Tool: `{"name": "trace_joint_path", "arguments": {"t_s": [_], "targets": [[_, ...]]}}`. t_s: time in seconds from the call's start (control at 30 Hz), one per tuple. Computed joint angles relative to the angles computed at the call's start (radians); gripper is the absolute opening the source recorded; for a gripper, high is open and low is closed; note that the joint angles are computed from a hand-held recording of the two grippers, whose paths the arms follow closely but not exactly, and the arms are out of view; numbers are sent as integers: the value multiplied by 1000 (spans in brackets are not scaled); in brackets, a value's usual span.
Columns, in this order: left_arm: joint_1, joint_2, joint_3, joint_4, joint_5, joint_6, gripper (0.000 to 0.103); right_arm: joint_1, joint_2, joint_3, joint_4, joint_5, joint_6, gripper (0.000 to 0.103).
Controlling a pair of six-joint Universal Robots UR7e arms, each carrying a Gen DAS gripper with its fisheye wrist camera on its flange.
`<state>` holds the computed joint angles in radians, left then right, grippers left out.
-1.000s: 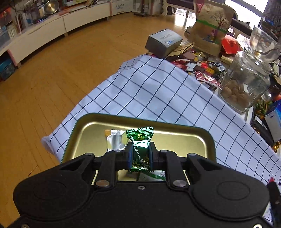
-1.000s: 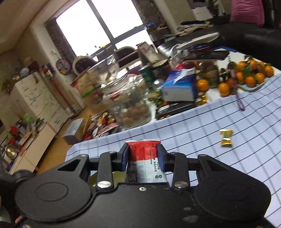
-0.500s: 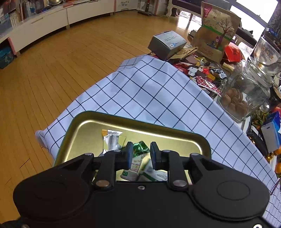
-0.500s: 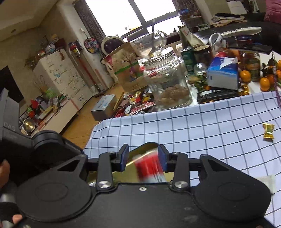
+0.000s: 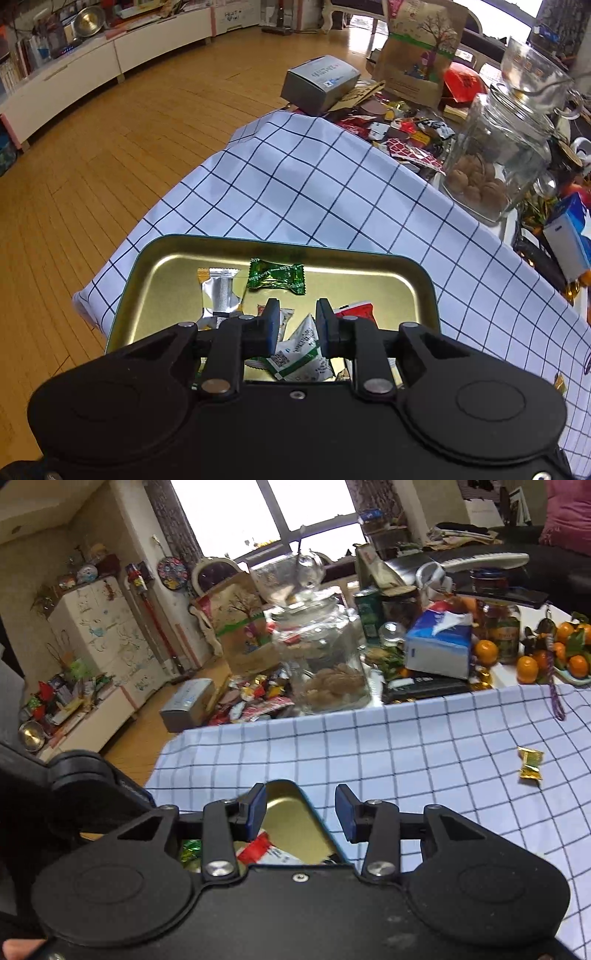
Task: Organize snacks
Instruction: 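Open the left gripper to drop the green candy while the right gripper drops the red-white packet, then move the right gripper from the tin to the gold foil candy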
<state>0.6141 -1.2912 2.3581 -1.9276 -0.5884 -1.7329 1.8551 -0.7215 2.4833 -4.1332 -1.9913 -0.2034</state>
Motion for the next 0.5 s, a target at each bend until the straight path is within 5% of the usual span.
{"name": "trace_joint_path", "arguments": {"t_s": [0.5], "targets": [[-56,159,-32,-106,15,184,31,-100,104,-2,-342,-193,-114,44]]}}
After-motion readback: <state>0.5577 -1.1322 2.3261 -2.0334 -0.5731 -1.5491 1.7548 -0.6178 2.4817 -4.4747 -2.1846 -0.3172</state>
